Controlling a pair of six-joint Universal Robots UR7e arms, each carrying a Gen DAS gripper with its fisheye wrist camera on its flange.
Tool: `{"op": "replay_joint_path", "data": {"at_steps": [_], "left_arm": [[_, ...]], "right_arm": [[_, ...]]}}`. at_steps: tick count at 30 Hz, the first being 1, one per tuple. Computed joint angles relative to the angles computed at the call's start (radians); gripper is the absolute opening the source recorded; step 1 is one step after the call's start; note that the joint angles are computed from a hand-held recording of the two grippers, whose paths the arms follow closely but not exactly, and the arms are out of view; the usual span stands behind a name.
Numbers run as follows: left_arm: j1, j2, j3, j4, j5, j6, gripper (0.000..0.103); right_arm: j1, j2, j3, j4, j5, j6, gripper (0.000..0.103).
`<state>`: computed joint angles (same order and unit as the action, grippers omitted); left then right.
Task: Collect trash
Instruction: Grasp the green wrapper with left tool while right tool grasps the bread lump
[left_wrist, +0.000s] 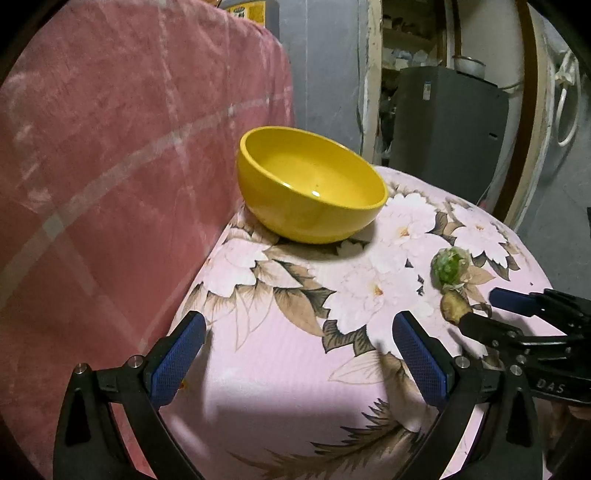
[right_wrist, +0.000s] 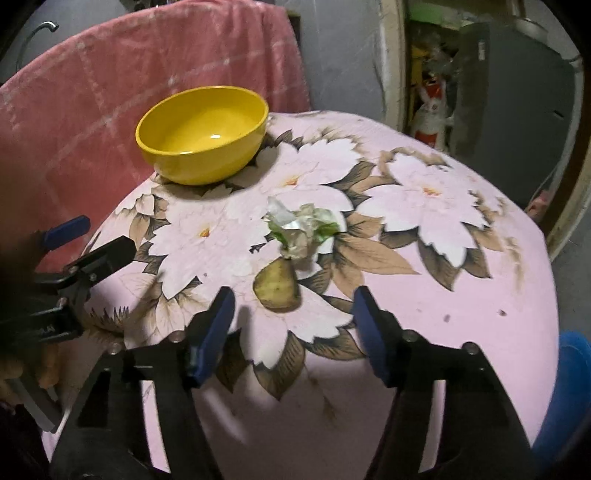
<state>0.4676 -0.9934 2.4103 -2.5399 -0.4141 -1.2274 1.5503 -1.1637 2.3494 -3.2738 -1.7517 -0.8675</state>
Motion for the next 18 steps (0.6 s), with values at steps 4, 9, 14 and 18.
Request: {"op": "replay_joint_path", "data": {"at_steps": [4, 9, 14, 18], "left_arm": [[0.007, -0.007, -0.002, 0.008, -0.012, -0.006, 0.099], [0.012, 0.003, -0.009, -0.029, -0.018, 0.033, 0.099], [0.023, 0.041, -0.025, -0.146, -0.032, 0.15, 0.099], [0.038, 0.084, -0.049, -0.265, -0.058, 0.287, 0.099]], "right_arm": [[0.009, 0.02, -0.033, 0.067, -0.014, 0.008, 0.056], [0.0, 0.014, -0.047, 0.119, -0.007, 0.024, 0.041], [-0.022, -0.028, -0.037, 0.145, 0.013, 0.041, 0.04], [-0.044, -0.067, -0.02, 0.144, 0.016, 0.035, 0.04]]}}
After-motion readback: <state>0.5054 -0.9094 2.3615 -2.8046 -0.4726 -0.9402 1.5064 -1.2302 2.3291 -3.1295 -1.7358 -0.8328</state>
